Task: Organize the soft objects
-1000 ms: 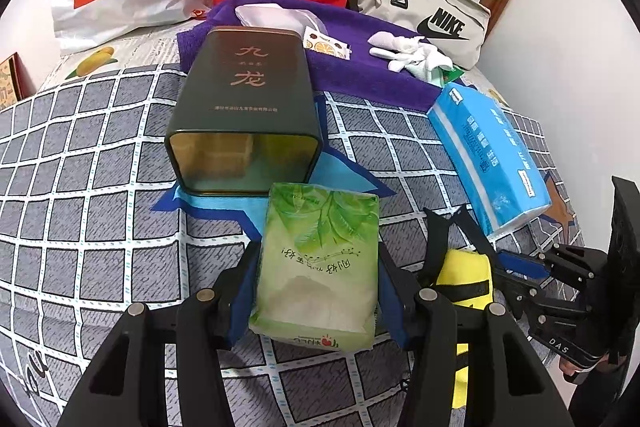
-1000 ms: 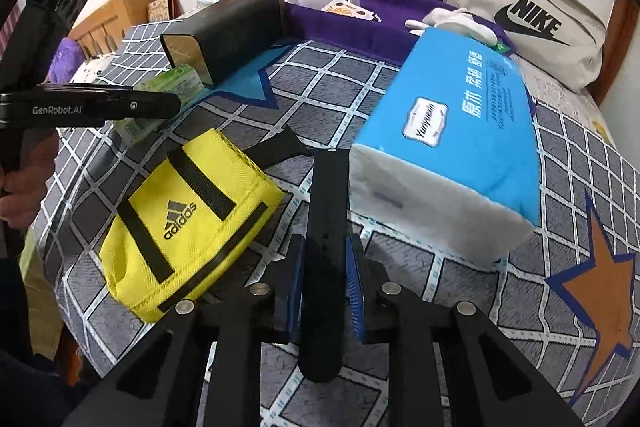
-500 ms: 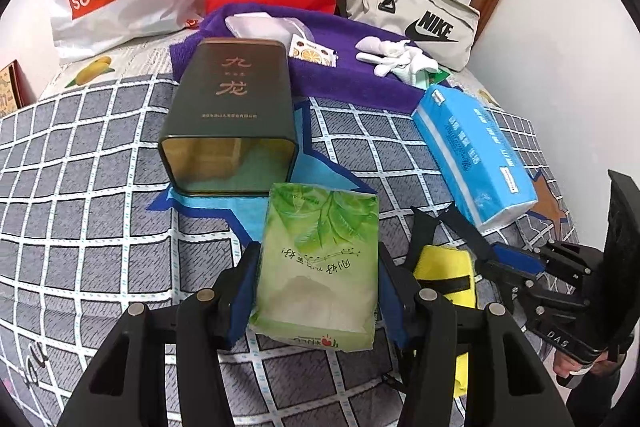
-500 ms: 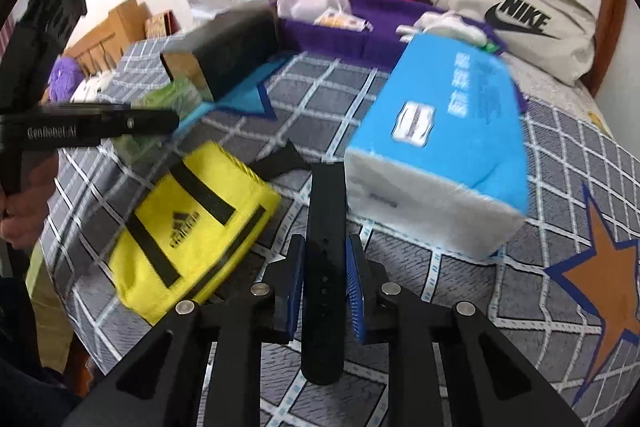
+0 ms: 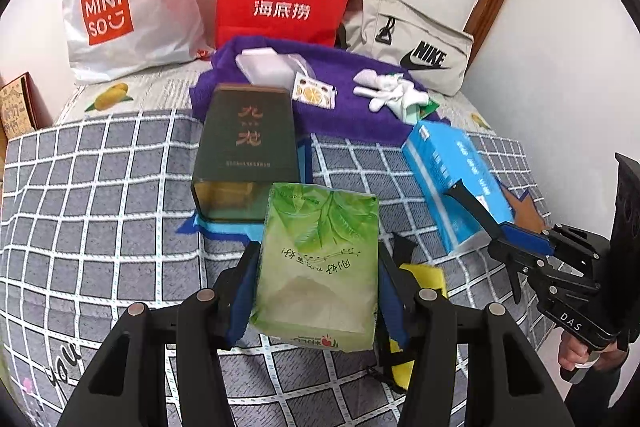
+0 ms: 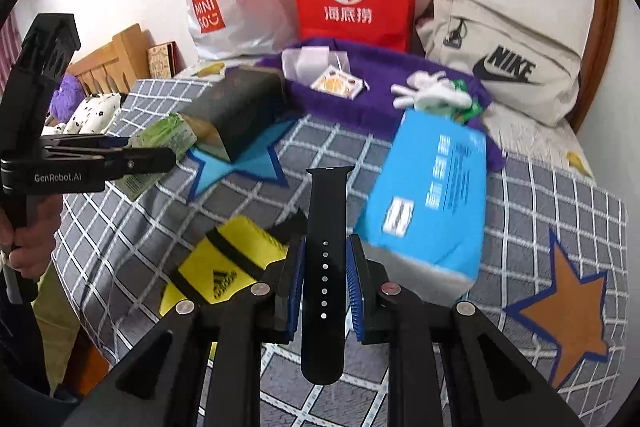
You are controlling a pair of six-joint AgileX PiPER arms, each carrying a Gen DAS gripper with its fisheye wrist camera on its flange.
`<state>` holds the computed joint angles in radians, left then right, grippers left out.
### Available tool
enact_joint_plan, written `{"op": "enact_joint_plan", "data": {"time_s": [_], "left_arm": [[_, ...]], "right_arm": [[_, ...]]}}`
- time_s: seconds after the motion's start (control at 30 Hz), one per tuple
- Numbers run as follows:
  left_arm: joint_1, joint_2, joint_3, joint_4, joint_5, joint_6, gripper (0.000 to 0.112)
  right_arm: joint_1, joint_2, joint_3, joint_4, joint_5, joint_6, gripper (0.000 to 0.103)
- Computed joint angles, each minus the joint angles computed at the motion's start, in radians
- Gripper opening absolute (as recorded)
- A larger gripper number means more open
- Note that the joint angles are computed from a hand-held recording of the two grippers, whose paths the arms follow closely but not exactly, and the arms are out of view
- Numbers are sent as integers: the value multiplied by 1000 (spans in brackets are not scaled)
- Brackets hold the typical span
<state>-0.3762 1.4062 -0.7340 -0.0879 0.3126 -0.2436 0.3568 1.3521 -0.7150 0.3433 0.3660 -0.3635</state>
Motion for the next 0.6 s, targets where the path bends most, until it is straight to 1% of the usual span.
{"op": "enact_joint_plan", "data": {"time_s": [0.2,0.4,0.6], "left_arm": [[13,0,-71,-2,46,16,52],[21,30,-163,6,99,27,52],[31,63,-237,6,130,36,51]], "right_arm": [[-12,16,-82,-7,41,0,21],[-58,58,-168,42,80,-50,21],[-91,101,-248,56,114,-70,21]]}}
